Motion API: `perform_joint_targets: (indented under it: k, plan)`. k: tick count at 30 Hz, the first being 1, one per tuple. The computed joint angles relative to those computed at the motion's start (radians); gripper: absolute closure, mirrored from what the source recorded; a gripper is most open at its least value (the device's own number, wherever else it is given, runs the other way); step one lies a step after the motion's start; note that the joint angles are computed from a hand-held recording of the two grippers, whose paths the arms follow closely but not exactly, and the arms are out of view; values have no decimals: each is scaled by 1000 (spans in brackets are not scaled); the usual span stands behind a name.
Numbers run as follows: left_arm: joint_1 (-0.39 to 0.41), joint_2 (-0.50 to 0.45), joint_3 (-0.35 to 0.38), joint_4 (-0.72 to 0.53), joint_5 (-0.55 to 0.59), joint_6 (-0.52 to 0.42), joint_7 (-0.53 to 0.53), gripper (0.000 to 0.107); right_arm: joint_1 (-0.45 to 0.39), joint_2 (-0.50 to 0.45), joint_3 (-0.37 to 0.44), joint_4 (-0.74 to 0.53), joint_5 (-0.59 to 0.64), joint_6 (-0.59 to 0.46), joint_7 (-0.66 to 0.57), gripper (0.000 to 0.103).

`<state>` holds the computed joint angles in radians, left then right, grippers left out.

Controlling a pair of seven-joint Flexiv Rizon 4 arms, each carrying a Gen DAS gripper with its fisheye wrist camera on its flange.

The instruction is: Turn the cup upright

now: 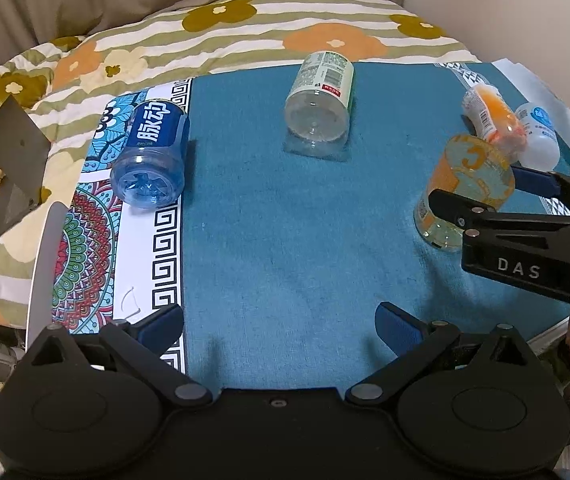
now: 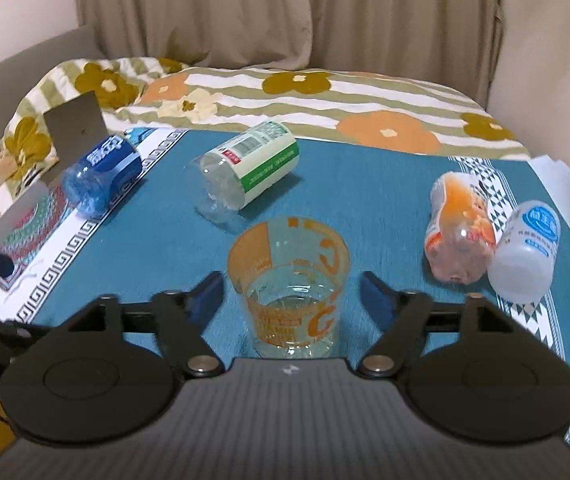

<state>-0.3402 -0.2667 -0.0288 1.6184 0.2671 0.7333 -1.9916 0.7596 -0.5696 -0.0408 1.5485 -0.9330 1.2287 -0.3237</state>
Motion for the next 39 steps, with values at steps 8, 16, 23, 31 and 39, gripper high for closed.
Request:
perform_joint_targets:
  k: [8,16,23,31,39]
  plan:
    - [-21,25,-1,-31,48,-7,-44,4,-43,40,88,-23,172,-108,-97,0]
    - [-43,64,-9,-87,122,-8,-121,4,-73,157,159,-49,289,-293,-236,0]
    - [-67,77,-20,-118,210,-27,-200,4,-71,232,190,-66,314,-497,-276,0]
    - [-80,93,-32,-104,247,-34,-256,4,-91,273,218,-23,330,-537,-265,0]
    - [-88,102,-44,-99,270,-46,-271,4,-95,283,235,-9,348,-550,-272,0]
